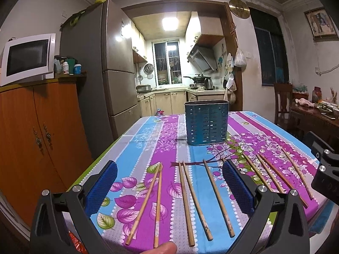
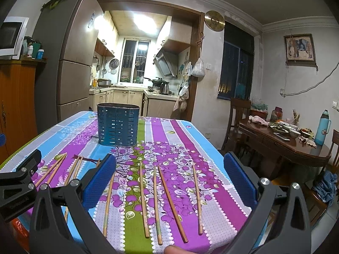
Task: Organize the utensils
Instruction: 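Move both tools down toward the row of wooden chopsticks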
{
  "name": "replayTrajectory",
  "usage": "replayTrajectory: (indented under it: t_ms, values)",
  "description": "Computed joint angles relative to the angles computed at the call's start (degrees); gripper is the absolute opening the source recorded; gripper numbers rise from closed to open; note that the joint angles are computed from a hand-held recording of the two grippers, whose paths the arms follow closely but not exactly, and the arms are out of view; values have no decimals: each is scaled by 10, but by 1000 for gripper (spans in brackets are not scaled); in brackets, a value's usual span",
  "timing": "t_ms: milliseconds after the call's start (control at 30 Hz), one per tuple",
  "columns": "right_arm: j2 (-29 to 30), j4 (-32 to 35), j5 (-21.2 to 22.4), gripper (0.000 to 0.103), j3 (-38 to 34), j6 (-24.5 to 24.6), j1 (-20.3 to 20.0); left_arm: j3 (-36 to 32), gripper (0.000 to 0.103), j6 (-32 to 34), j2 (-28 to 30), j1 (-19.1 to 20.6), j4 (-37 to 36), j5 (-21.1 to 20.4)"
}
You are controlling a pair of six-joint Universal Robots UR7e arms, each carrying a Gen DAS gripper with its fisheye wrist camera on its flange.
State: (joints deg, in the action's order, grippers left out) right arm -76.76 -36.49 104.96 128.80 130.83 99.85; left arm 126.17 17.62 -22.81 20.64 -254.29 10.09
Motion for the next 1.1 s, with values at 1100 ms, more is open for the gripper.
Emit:
replayTrajectory:
  t_ms: [1100]
  values:
    - [-2, 78, -31, 98, -1, -84, -114, 145, 91, 490, -122, -93, -490, 109]
